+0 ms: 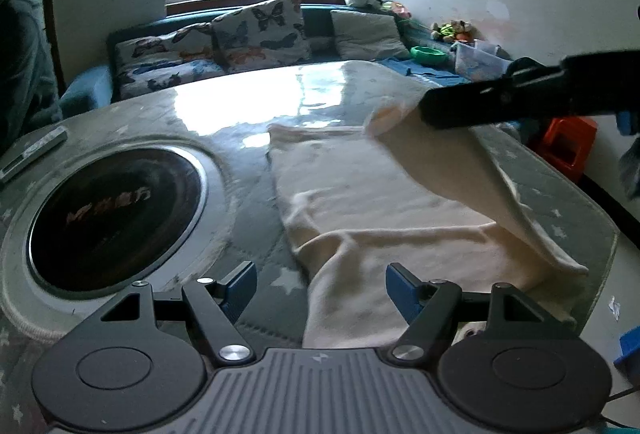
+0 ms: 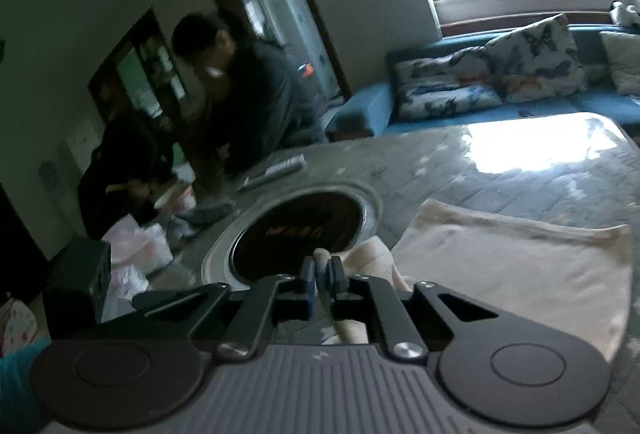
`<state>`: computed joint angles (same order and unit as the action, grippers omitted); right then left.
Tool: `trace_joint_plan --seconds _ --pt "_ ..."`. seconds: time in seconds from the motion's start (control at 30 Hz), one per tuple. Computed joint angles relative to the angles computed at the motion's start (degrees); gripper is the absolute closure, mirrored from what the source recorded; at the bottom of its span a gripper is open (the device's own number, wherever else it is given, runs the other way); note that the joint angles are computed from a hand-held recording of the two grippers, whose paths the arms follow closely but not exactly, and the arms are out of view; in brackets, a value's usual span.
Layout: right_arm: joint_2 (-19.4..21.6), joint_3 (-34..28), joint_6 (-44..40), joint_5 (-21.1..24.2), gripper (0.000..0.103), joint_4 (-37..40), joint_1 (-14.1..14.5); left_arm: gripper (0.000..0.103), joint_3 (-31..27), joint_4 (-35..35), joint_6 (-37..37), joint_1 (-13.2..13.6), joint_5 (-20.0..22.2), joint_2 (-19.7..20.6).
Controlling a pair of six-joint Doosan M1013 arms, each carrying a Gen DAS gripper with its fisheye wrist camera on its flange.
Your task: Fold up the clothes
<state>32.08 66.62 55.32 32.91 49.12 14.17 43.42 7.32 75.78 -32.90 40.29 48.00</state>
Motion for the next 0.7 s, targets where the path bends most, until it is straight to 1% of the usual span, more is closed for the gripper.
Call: trace_joint_plan --seconds 0.07,0.13,0.2,0.23,0.33,0.37,0.4,0.43,0.5,0.57,0.63,0.7 --pt "0.24 -0.31 -0.73 0.57 0.09 0.5 0.03 0.029 0.28 0.33 -0.66 0.08 0.05 -0.14" --pt "-0.22 0.1 -1.26 -0.36 0.089 0.0 0.09 0.029 0.46 0.77 -1.18 0.13 0.15 -0.26" --pt "-1.18 1.26 -2.08 -2.07 0.079 -0.23 -0.13 0.029 0.31 0.98 -1.47 0.15 0.4 -0.22" --pt "-1.74 1.87 -2.05 -2.99 0.072 -0.74 -0.32 0.029 0.29 0.93 -1.36 0.16 0.32 -0.21" --pt "-3.56 4.03 -0.65 -5.53 0.064 -4.05 -0.91 0.029 0.06 0.1 -0.28 0.09 0.02 -0.11" --pt "-4.2 4.8 0.21 -6.3 0.057 -5.67 -1.11 0.029 -0.11 -0.42 0.37 0.02 -0.1 -0.03" --pt "-4.68 5.44 1.03 -7.03 0.053 -7.23 -1.25 0.029 -0.41 -1.01 1.11 -0.04 -0.15 0.12" --pt "-5.39 6.43 2.79 -8.29 0.046 -10.53 -1.31 0.029 -0.86 -1.63 1.91 -0.12 -0.13 0.36" --pt "-6.89 8.52 7.52 -10.53 0.037 -18.01 -1.5 0.029 -2.23 -3.07 3.54 -0.26 0.24 1.11" --pt "-8.02 10.2 11.18 -11.56 0.017 -22.46 -1.92 0.029 -4.06 -4.2 4.86 -0.4 0.98 2.12" --pt "-9.13 12.12 13.7 -12.81 0.015 -25.11 -2.35 0.029 -6.09 -4.11 4.82 -0.53 1.97 3.26" --pt "-10.23 14.26 15.53 -14.32 0.005 -26.64 -2.72 0.029 -8.03 -4.24 4.39 -0.53 3.46 4.37"
